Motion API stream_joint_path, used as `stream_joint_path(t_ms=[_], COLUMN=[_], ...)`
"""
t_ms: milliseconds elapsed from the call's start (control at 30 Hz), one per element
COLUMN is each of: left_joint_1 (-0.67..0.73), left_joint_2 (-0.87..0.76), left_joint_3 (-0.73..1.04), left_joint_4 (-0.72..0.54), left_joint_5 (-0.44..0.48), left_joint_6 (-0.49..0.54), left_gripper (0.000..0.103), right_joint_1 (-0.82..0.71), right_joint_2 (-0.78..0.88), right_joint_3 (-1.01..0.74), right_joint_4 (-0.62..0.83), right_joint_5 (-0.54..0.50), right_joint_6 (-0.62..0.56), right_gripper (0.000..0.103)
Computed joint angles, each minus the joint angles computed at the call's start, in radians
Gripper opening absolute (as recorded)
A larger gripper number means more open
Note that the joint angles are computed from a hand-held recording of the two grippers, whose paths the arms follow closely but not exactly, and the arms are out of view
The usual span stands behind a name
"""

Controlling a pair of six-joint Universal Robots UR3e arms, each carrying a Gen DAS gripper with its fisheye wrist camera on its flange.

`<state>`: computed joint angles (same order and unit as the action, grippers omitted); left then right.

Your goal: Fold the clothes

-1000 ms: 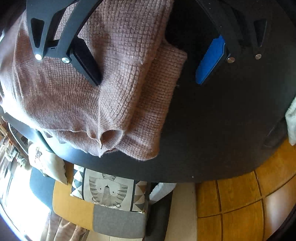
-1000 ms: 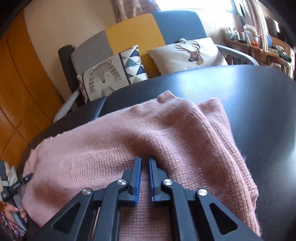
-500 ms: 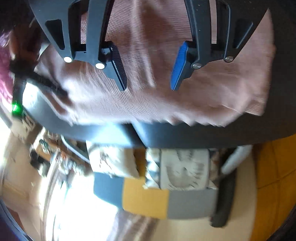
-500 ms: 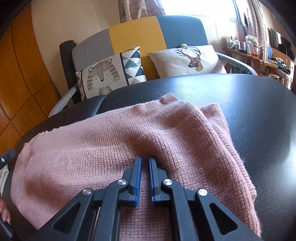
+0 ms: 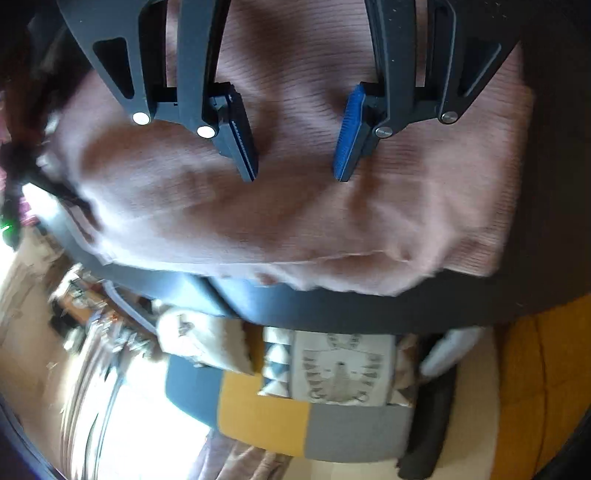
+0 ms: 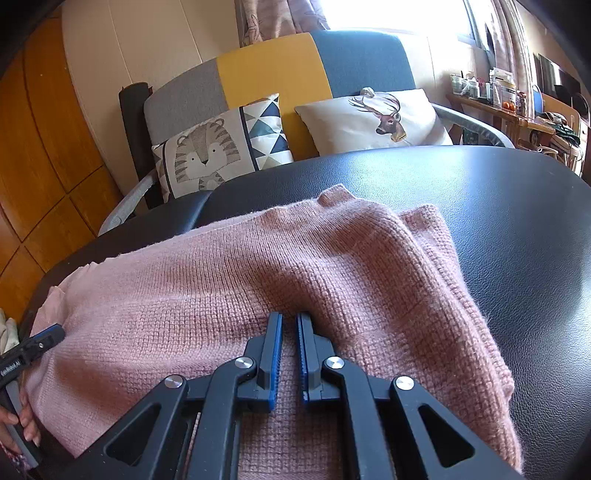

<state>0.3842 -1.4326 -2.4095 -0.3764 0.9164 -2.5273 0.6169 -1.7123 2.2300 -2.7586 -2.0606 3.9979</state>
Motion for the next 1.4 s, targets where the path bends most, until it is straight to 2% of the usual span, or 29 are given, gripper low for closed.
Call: stream_joint_path(t_ms=[233,333,400,467,533,600,667,867,967,1033,1133,1167,1233,1333,1400], left_joint_1=[0.081,0.084,0.135,0.233,0.302,0.286,0.258,0.288,0.28,0.307,0.333,0.31,0.197,-0.056,-0.207], left_joint_2=[0.058,0.071,0.124,0.244,0.358,0.352,0.261,0.279,0.304,0.391,0.565,0.59,0.517,0.284,0.138], left_joint_3=[-0.011,-0.029,-0.092,-0.164,-0.205,-0.231,-0.212,-0.223,-0.228,-0.24,-0.246,-0.241,-0.215,-0.146,-0.09], left_joint_4=[-0.118,-0.054,-0.017,-0.117,-0.249,-0.15,-0.045,-0.031,-0.024,-0.088,-0.223,-0.225,-0.11,0.164,0.307], left_joint_5=[-0.049,-0.01,-0.033,-0.108,-0.139,-0.061,0.021,0.049,0.068,0.039,-0.06,-0.073,-0.048,0.071,0.182], left_joint_6=[0.176,0.101,0.065,0.101,0.161,0.11,0.051,0.112,0.082,0.071,0.067,0.046,-0.038,-0.186,-0.236], left_gripper=[0.047,0.047,0.047,0.047,0.047,0.047,0.047,0.047,0.047,0.047,0.047,0.05,0.063,0.064,0.064], right_joint_1=[-0.002,-0.003,-0.005,-0.008,-0.007,-0.006,-0.009,-0.014,-0.014,-0.015,-0.015,-0.015,-0.016,-0.018,-0.019], right_joint_2=[-0.003,-0.004,-0.005,-0.007,-0.007,-0.006,-0.009,-0.018,-0.022,-0.025,-0.027,-0.028,-0.029,-0.033,-0.034], right_joint_3=[0.004,0.007,0.011,0.018,0.018,0.017,0.021,0.028,0.025,0.026,0.026,0.028,0.031,0.04,0.044], right_joint_4=[0.0,-0.004,-0.009,-0.017,-0.017,-0.016,-0.02,-0.024,-0.019,-0.019,-0.019,-0.02,-0.024,-0.031,-0.036], right_joint_5=[0.0,0.003,0.004,0.008,0.007,0.007,0.009,0.016,0.018,0.019,0.02,0.021,0.022,0.024,0.025], right_joint_6=[-0.004,-0.004,-0.004,-0.007,-0.006,-0.006,-0.009,-0.013,-0.013,-0.013,-0.013,-0.013,-0.013,-0.015,-0.016], right_gripper=[0.005,0.005,0.005,0.005,0.005,0.005,0.005,0.005,0.005,0.005,0.005,0.005,0.005,0.005,0.005])
